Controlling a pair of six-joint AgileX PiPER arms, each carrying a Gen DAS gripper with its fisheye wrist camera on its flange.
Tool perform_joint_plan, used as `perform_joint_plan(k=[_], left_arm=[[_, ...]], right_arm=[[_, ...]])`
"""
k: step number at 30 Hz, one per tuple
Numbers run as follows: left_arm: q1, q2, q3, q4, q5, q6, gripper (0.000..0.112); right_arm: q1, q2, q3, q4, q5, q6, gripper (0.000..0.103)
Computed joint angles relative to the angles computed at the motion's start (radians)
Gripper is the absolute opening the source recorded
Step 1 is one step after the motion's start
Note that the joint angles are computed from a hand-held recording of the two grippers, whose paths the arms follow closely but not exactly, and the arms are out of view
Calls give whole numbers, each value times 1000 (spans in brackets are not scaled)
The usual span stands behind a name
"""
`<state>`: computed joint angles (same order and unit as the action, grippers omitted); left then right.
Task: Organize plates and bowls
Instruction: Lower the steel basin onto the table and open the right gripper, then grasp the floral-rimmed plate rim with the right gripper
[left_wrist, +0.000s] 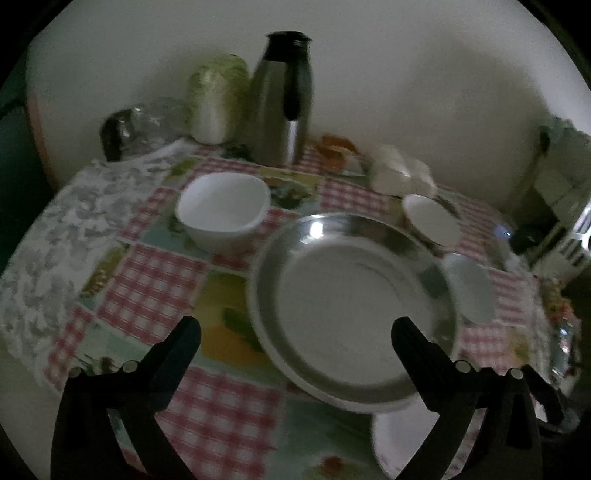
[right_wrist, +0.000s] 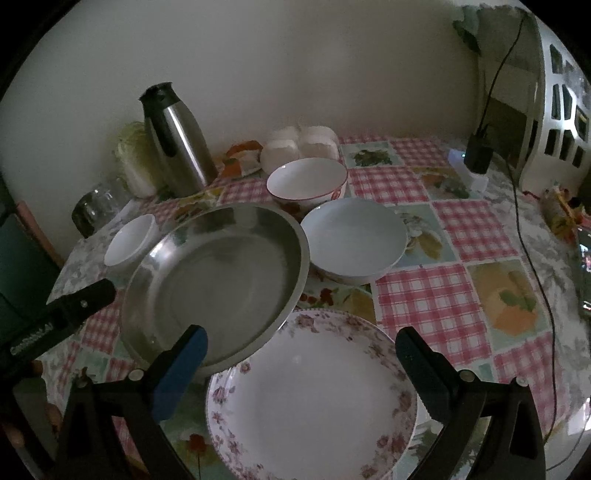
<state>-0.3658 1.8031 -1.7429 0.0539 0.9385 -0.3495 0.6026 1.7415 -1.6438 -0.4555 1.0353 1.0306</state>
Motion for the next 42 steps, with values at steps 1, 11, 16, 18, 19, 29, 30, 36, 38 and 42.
perform_joint_plan(k=[1,11,16,18,19,29,30,36,38,42], left_arm=[[-2,-5,2,-19,3,13,103],[-47,-83,88,-106,-30,34,102],[-84,-79,81,-129,-13,44,102],[-92,-82,85,-140,-11,43,102],[-96,-81,85,-143,-12,45,102],[-134,-70,84,-132,18,18,102],[-134,-69,86,-138,21,22,102],[-120,-21,57,-196,96,41,101],[-109,7,42,-236,136,50,101],[-119,54,8,-238,197,43,99]], right_arm=[[4,-5,4,-4,0,4,103],[36,-94,81,-68,14,62,103],[25,-141,138,-73,14,73,103],[19,-157,160,-68,14,74,103],[12,-165,172,-62,9,75,103],[-102,-206,264,87,-30,41,93],[-115,-203,269,110,-35,26,92],[-180,-183,302,241,-59,-42,86],[-207,-173,315,295,-64,-68,85],[-254,-155,341,388,-83,-121,81]])
